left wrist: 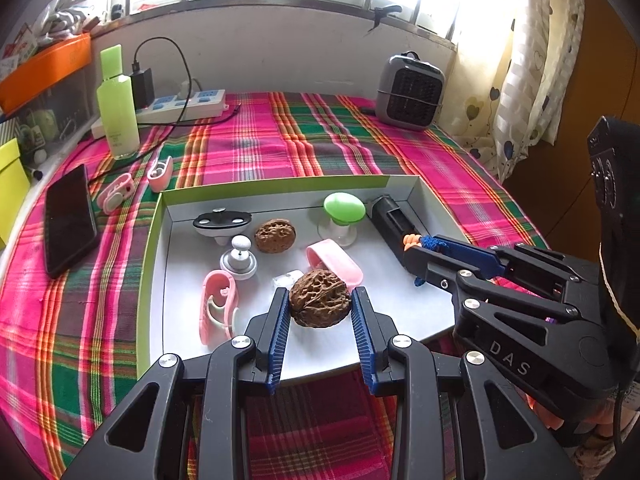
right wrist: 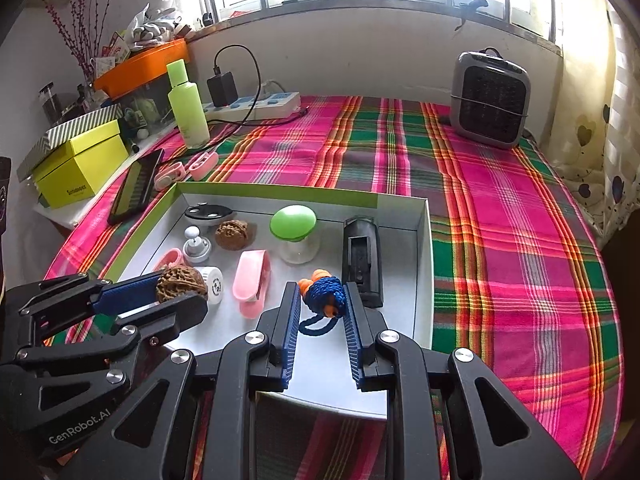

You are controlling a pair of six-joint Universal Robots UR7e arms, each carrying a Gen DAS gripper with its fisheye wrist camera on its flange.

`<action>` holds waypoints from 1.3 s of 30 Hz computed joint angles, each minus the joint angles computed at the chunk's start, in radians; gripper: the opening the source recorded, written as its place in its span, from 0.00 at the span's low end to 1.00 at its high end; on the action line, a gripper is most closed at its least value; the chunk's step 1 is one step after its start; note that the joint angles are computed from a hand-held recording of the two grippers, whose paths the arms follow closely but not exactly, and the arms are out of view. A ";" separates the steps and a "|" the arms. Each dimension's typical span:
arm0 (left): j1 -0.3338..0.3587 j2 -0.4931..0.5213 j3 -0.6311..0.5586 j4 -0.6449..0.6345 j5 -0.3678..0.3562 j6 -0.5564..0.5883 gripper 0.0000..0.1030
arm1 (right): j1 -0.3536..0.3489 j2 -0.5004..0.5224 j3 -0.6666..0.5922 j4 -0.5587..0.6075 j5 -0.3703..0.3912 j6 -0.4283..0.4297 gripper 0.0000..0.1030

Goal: Organize objects
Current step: 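Carry walnut with left tool while right tool carries rope toy into box, then lower walnut and rope toy into box and open both tools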

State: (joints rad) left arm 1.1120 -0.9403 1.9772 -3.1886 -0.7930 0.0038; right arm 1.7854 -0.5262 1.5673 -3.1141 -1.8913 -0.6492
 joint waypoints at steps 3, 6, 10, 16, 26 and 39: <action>0.006 0.005 -0.008 0.009 -0.001 -0.001 0.28 | 0.000 0.014 -0.022 0.021 -0.001 -0.003 0.22; 0.013 0.010 -0.016 0.019 -0.001 -0.006 0.28 | 0.000 0.026 -0.038 0.037 -0.005 -0.009 0.22; 0.017 0.014 -0.023 0.028 0.001 -0.007 0.28 | -0.002 0.035 -0.055 0.055 -0.006 -0.008 0.22; 0.023 0.022 -0.034 0.044 0.000 -0.011 0.28 | -0.001 0.047 -0.071 0.071 -0.008 -0.021 0.22; 0.034 0.034 -0.050 0.073 0.001 -0.024 0.28 | -0.005 0.065 -0.093 0.092 -0.015 -0.028 0.22; 0.036 0.038 -0.060 0.089 0.003 -0.035 0.28 | -0.006 0.074 -0.100 0.086 -0.025 -0.041 0.22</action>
State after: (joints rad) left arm 1.1484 -0.9024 1.9176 -3.0998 -0.7904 -0.0309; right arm 1.7793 -0.4520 1.4674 -3.0280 -1.9163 -0.6900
